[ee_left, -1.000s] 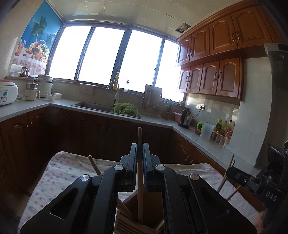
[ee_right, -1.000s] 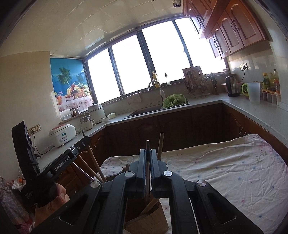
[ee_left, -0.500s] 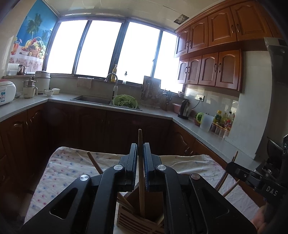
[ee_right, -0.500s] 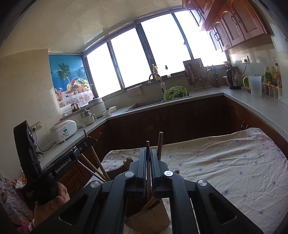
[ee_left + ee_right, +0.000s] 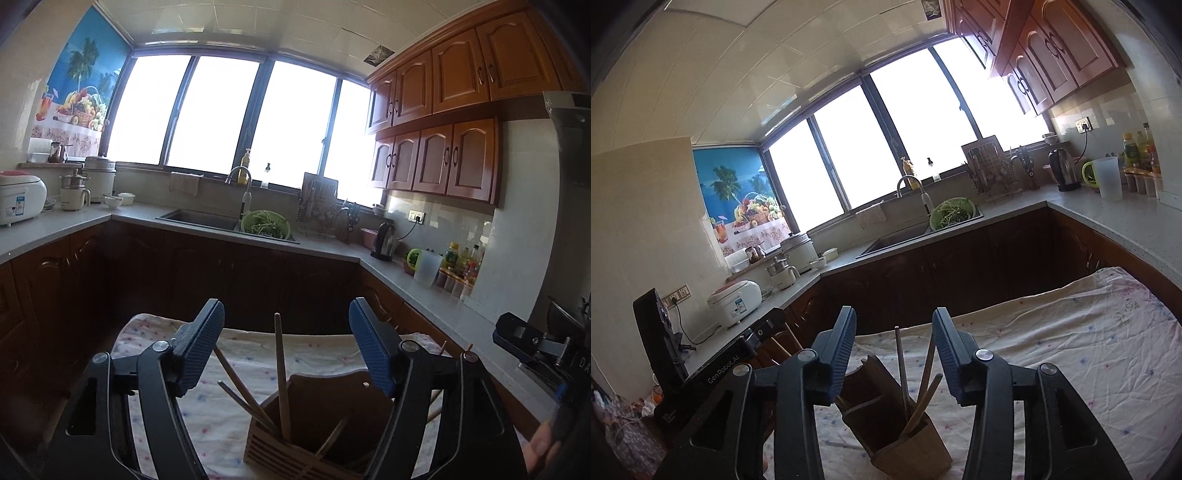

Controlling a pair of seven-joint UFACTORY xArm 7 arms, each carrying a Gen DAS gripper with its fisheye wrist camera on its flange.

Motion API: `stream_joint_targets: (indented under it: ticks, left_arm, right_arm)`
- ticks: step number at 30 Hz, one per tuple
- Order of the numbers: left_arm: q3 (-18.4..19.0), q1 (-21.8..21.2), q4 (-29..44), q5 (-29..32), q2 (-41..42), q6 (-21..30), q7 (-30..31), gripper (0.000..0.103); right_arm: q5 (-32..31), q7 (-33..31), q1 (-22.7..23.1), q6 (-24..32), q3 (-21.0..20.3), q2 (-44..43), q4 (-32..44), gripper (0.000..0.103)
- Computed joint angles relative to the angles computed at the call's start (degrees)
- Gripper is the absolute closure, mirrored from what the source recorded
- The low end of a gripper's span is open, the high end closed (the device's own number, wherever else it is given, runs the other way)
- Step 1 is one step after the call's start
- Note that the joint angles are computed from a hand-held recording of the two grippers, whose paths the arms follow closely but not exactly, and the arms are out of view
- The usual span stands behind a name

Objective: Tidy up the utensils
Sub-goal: 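Withdraw both open tools from the holder back toward the loose utensils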

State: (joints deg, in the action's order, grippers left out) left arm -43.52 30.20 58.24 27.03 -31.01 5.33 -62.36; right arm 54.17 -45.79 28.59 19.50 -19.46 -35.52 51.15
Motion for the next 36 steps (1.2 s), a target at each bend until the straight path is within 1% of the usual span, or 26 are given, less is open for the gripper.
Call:
stream_joint_targets:
  ticks: [1,2,3,4,6,7,10,14,18,23,26,28,32,36]
  left_arm:
    - [0.91,-0.97,-0.81,-0.41,-0.98,-0.01,-0.16,0.026]
    - [1.89,-2.21,-1.48,-0.97,-1.83,0.58,-0.06,0.022]
    - [2.88,-3.46,-2.27,-1.56,-2.76,1.19,-0.06,0.021]
    - [3.74,-4.6,-3.04,-2.12,-3.71,1.67,-0.17,0.019]
    - [5.74,-7.38,-5.08,-3.35,-6.0,2.92,-0.2,0.017]
    - [6.88,-9.2,-6.06,-4.16,-6.98,3.96,-0.09,0.015]
    - [9.82,-14.44,-9.76,-6.77,-10.21,6.25,-0.68,0.012]
    - [11.84,-19.74,-14.18,-9.04,-14.47,10.27,-1.4,0.011]
    - [14.22,-26.15,-18.56,-11.94,-17.41,13.9,-2.23,0.011]
    - [14.81,-32.17,-23.18,-14.04,-22.01,19.27,-3.63,0.011]
    - [15.03,-35.4,-25.2,-15.17,-23.85,21.37,-4.46,0.011]
    - [15.05,-37.16,-25.95,-15.66,-24.71,22.65,-4.79,0.011]
    - [14.29,-39.3,-26.64,-15.95,-26.89,25.38,-5.9,0.011]
    - [12.59,-41.13,-26.52,-15.71,-28.24,28.32,-6.54,0.011]
  right_arm:
    - [0.42,-0.21,0.09,-0.09,-0.18,-0.78,-0.2,0.047]
    - [0.68,-0.36,0.18,-0.22,-0.25,-1.59,-0.48,0.045]
    - [0.8,-0.48,0.27,-0.38,-0.35,-2.37,-0.72,0.038]
    - [0.95,-0.72,0.5,-0.74,-0.45,-3.31,-1.12,0.028]
    - [0.76,-1.09,0.91,-1.49,-0.78,-5.32,-2.14,0.018]
    - [0.42,-1.07,1.07,-1.68,-0.97,-6.47,-2.81,0.014]
    - [-2.34,0.79,0.06,-1.0,-1.03,-9.41,-5.13,0.008]
    - [-6.9,4.83,-2.77,1.23,-1.03,-13.19,-9.27,0.008]
    - [-11.73,9.63,-6.73,5.64,-1.34,-15.99,-12.59,0.008]
    - [-16.77,14.0,-12.62,11.64,-1.95,-20.89,-17.21,0.008]
    - [-19.61,15.87,-15.89,14.73,-1.81,-23.16,-19.14,0.008]
    - [-21.18,16.54,-17.64,16.98,-2.13,-24.67,-20.29,0.008]
    - [-24.14,17.33,-21.49,19.99,-1.67,-28.66,-23.33,0.008]
    - [-26.66,18.11,-24.64,23.3,-1.7,-31.72,-25.46,0.008]
